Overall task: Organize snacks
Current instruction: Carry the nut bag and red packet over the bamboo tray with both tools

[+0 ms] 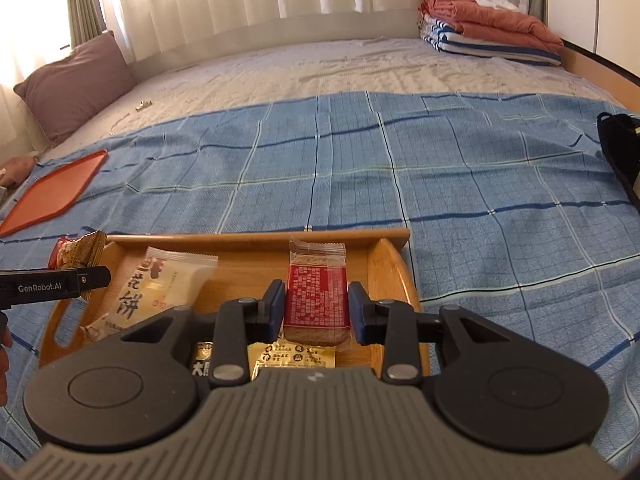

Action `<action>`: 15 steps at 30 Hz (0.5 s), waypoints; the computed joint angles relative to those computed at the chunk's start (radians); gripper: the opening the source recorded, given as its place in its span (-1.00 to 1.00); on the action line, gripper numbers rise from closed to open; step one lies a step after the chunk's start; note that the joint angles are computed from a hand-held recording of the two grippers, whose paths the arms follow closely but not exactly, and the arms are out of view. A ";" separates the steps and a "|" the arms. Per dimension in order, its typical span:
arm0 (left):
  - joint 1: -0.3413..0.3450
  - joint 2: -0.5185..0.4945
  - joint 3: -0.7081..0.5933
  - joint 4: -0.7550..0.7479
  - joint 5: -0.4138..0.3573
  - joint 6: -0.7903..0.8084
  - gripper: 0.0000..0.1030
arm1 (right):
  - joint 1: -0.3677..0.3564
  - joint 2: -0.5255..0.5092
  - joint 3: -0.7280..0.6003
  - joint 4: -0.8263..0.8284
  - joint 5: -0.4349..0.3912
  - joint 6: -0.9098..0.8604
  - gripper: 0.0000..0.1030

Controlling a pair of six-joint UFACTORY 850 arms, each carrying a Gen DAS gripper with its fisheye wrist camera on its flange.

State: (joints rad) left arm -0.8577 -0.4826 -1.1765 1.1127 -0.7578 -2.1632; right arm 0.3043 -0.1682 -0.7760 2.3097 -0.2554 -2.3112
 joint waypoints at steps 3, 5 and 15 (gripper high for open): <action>0.008 -0.016 -0.001 0.013 0.021 -0.002 0.36 | 0.006 -0.037 -0.019 0.033 0.007 -0.031 -0.24; 0.011 -0.025 -0.007 0.013 0.028 0.001 0.36 | 0.008 -0.056 -0.027 0.036 0.007 -0.029 -0.24; 0.014 -0.039 -0.006 0.047 0.051 -0.042 0.37 | 0.016 -0.103 -0.040 0.083 0.013 -0.070 -0.24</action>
